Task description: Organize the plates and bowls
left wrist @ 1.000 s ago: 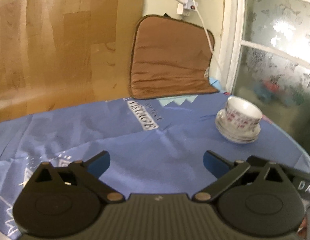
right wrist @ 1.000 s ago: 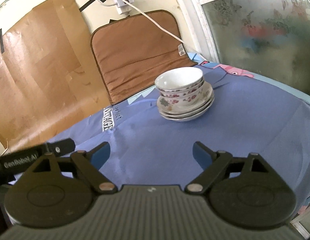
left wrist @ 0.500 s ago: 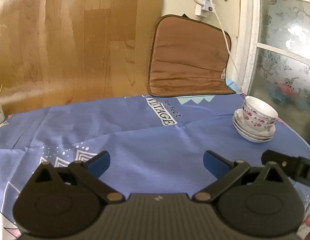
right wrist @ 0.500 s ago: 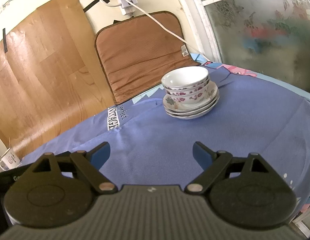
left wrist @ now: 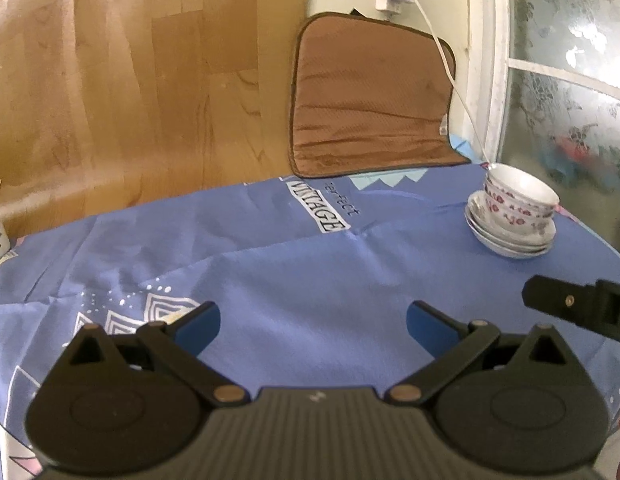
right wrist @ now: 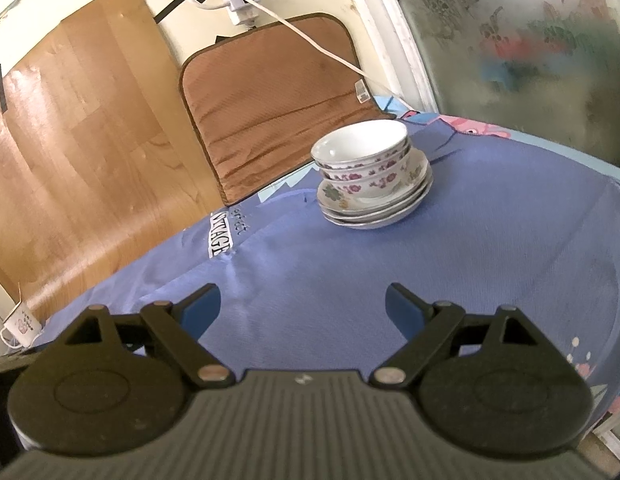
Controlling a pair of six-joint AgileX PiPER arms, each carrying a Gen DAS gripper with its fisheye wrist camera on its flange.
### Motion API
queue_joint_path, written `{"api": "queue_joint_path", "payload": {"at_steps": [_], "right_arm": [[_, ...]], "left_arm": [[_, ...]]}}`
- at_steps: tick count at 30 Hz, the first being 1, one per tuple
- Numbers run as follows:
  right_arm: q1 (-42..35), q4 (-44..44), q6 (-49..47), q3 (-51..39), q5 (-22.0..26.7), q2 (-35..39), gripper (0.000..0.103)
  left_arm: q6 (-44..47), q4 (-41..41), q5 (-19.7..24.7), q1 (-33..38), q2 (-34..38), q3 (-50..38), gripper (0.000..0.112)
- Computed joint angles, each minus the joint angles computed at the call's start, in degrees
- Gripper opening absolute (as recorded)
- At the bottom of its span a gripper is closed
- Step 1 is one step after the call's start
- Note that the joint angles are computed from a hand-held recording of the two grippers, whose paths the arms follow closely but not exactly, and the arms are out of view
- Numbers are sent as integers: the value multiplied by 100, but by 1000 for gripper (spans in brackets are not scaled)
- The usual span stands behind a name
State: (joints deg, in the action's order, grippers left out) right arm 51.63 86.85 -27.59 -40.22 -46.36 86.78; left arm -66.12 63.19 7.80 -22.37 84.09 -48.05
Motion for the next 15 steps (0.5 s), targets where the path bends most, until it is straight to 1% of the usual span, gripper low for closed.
{"api": "queue_joint_path", "payload": {"at_steps": [1,3,6,8,9,12,15], "right_arm": [[-2,-11,38,11,-8,3,92],[-26,-57,154,45,-13,10,92],[-95,-120,303,87,33,18,92],[-110,-119,325,78,52,36,92],[-79,-82,305,49,23,59,92],[-52,-72,301,34,-16,81,92],[-107,-94,317,47,47,66,92]], "left_arm": [[164,-155,30,-21,27,-19,103],[194,-142,162,-88,56,-53,103],[-433,560,432,-240,72,-48,103],[-571,744,444,-255,65,-28,103],[-471,650,422,-247,60,-25,103],[187,21,424,-224,52,-85,103],[177,52,382,-202,-4,-49,103]]}}
